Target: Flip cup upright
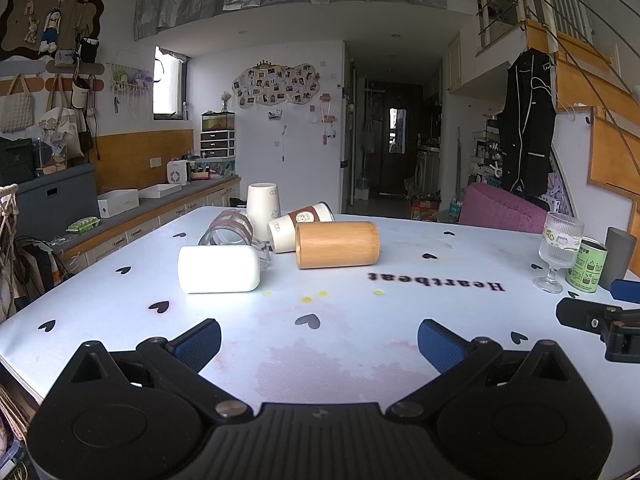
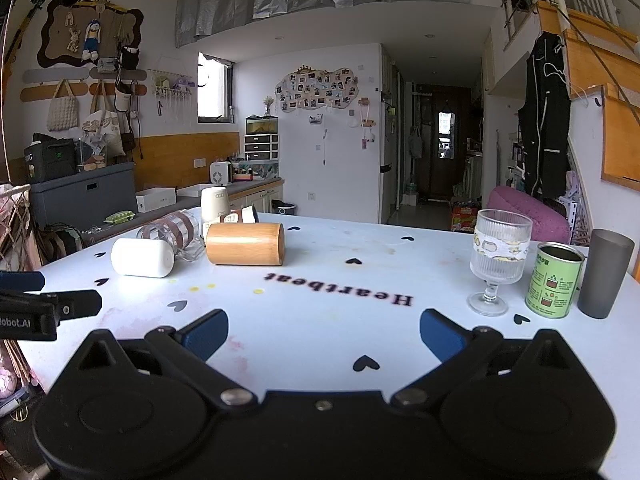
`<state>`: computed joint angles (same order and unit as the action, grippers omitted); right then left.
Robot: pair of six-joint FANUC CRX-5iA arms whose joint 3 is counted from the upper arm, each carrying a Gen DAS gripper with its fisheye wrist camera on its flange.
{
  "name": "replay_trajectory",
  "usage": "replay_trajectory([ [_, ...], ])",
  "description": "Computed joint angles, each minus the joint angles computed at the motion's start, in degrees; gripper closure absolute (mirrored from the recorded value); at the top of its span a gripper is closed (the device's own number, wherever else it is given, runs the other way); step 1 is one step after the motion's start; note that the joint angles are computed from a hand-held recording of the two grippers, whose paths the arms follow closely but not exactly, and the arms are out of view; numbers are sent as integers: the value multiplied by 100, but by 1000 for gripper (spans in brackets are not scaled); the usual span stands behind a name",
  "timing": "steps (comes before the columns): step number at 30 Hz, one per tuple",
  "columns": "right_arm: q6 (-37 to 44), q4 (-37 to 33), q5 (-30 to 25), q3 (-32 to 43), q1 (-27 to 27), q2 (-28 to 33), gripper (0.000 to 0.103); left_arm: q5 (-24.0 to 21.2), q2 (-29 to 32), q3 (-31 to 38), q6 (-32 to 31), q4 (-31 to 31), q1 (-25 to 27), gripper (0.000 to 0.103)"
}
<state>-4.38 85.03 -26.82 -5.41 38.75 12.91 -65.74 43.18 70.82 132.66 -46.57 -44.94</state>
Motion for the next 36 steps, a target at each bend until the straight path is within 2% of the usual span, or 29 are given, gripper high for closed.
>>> replay_trajectory([
  [36, -11, -22, -9, 6, 5, 2, 0, -96, 150, 248, -44, 57, 19, 0],
])
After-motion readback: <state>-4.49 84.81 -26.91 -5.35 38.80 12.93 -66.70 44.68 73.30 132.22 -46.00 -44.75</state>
